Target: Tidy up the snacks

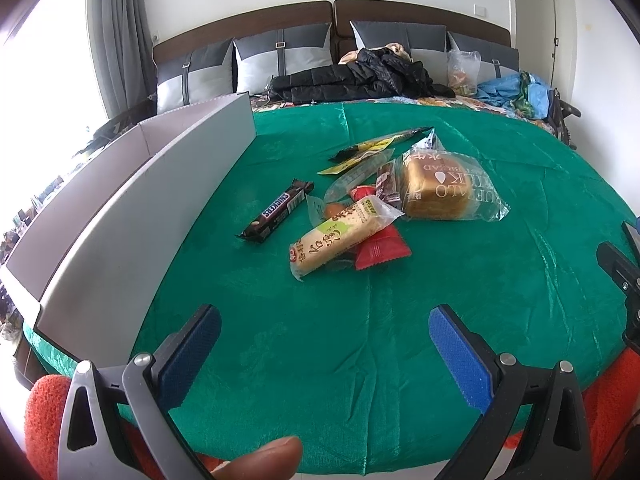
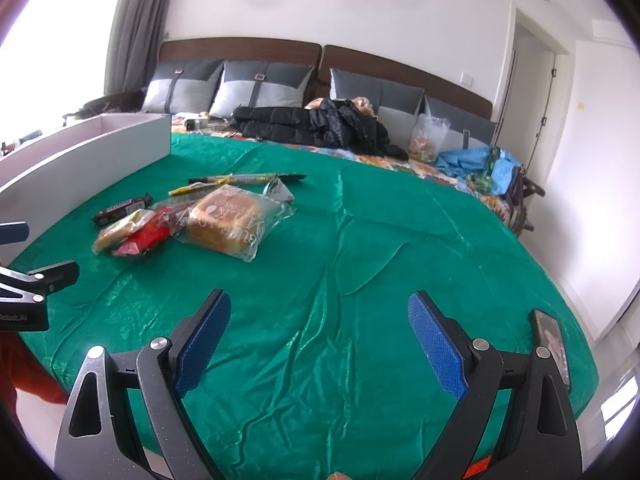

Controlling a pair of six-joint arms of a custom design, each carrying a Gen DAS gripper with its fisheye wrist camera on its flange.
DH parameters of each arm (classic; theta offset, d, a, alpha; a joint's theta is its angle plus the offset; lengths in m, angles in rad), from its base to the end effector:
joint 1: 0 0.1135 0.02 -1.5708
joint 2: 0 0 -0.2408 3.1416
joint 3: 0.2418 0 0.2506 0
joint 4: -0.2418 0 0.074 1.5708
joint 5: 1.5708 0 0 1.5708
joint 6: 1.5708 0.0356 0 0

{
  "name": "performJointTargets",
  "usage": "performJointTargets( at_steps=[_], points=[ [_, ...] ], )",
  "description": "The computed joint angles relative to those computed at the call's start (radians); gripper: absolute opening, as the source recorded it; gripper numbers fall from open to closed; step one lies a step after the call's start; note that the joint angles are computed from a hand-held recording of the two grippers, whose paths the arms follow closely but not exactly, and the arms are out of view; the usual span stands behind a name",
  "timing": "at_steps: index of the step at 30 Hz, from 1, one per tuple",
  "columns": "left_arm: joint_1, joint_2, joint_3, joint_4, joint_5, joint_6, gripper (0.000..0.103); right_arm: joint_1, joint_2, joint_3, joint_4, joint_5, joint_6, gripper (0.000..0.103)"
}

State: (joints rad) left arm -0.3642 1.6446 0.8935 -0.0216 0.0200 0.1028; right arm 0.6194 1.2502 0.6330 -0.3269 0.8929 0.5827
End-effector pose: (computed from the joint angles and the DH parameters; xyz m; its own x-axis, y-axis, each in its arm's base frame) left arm 0.3128 -0.1200 0.1550 -0.6109 0.3427 -0.7137 0.4345 0.8987 0.0596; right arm 0.2064 0.1131 0.1721 -0.5463 0.0343 -0.8369 0.3695 0.9066 -0.2040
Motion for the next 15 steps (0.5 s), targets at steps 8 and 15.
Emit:
performJointTargets(
  at_steps=[8, 15],
  points=[
    [0.006, 0.011, 0.014, -0.020, 0.004, -0.006, 0.103, -0.003, 0.004, -0.003, 0.004, -0.008, 0.002, 0.092],
    [0.016, 0.061, 0.049, -0.049, 0.007, -0.018, 0.103, -0.019, 0.009, 0.003, 0.005, -0.028, -0.009, 0.092]
  ],
)
